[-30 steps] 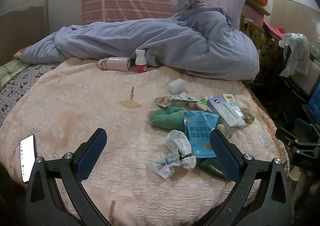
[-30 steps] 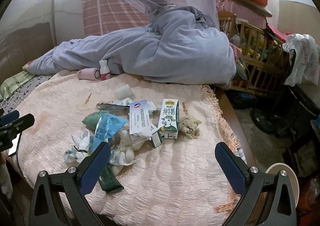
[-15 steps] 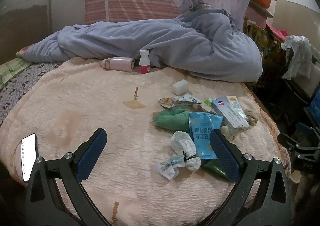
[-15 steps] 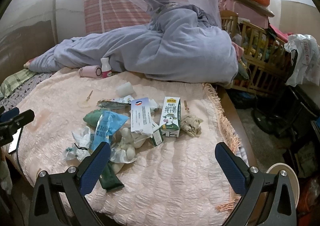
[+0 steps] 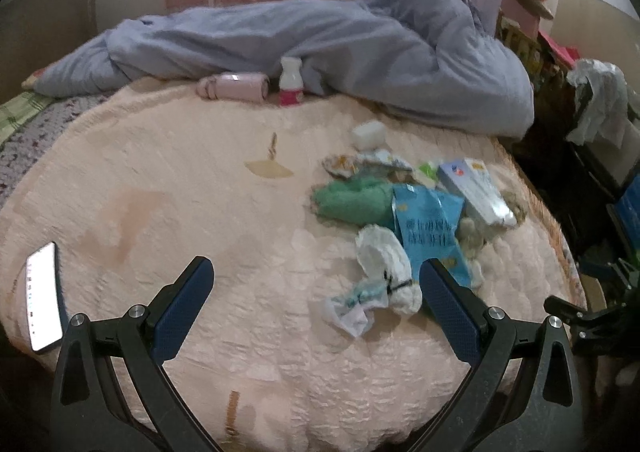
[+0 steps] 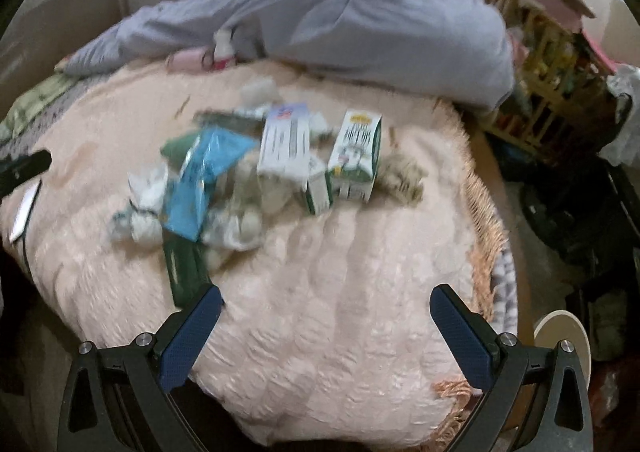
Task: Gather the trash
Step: 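Grasp the clear plastic wrapper with the left gripper while the right gripper grasps a white tissue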
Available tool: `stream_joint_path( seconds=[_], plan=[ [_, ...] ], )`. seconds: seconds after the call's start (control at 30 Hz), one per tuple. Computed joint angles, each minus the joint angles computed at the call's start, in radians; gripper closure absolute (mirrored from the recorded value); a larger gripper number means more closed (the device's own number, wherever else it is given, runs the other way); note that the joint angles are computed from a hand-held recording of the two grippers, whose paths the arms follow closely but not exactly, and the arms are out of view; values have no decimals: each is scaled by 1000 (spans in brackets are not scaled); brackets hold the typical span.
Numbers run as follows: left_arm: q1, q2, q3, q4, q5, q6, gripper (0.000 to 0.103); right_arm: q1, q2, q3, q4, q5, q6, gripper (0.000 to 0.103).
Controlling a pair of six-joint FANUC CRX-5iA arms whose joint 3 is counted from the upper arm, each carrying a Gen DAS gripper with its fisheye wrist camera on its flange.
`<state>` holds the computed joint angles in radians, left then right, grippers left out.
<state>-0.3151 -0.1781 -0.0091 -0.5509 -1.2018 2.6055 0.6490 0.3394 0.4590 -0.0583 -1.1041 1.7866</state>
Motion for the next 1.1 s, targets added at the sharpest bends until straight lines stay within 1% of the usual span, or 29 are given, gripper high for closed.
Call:
stream_joint_path(
  seconds=[0.07,0.1,0.17,0.27,0.37,0.4,0.43,0.5,0.6,0.67,0.7,0.73,0.8,0.83,0.87,0.9,0.93,0.97,1.0,1.1],
  plan=[
    [22,11,-16,45,36,-24,1,-11,18,18,-20,-34,18,0],
    [34,17,-23,68,54,-36,1,-15,22,16,-27,-25,26,0],
    [51,25,-36,103,87,-52,1,-39,45,54,-93,-56,41,0],
    [82,48,-49,161,133,-102,1,-40,70,83,-92,-65,29,0],
    [110,77,-50,213,148,-172,2,-30,81,90,-79,-53,18,2],
    [119,80,-56,232,158,-196,4,-30,86,96,-88,-52,21,3],
    [129,82,-62,249,166,-220,8,-32,92,110,-99,-63,23,5],
    [142,86,-74,280,173,-276,10,-33,97,124,-122,-71,35,8],
    [153,86,-92,292,170,-319,14,-26,87,120,-146,-59,59,9],
    [164,85,-102,302,168,-333,21,-22,84,115,-150,-49,69,10],
    [173,85,-108,311,170,-342,22,-21,88,120,-158,-52,75,10],
    [185,87,-113,323,175,-354,25,-21,90,123,-164,-55,78,10],
    [204,94,-121,348,198,-393,26,-17,94,129,-172,-59,81,10],
    [209,102,-120,355,202,-410,29,-15,95,130,-174,-59,82,11],
    [213,115,-115,367,201,-433,39,-13,97,133,-178,-61,83,12],
    [218,120,-116,381,200,-448,47,-13,98,135,-184,-61,86,12],
    [230,124,-123,411,206,-470,63,-12,100,140,-188,-65,86,14],
    [244,120,-137,443,215,-485,74,-9,102,146,-193,-70,87,17],
    [253,111,-150,463,221,-496,77,-7,103,148,-198,-73,89,18],
    [251,76,-164,448,207,-491,79,-4,110,171,-231,-104,105,27]
  ],
)
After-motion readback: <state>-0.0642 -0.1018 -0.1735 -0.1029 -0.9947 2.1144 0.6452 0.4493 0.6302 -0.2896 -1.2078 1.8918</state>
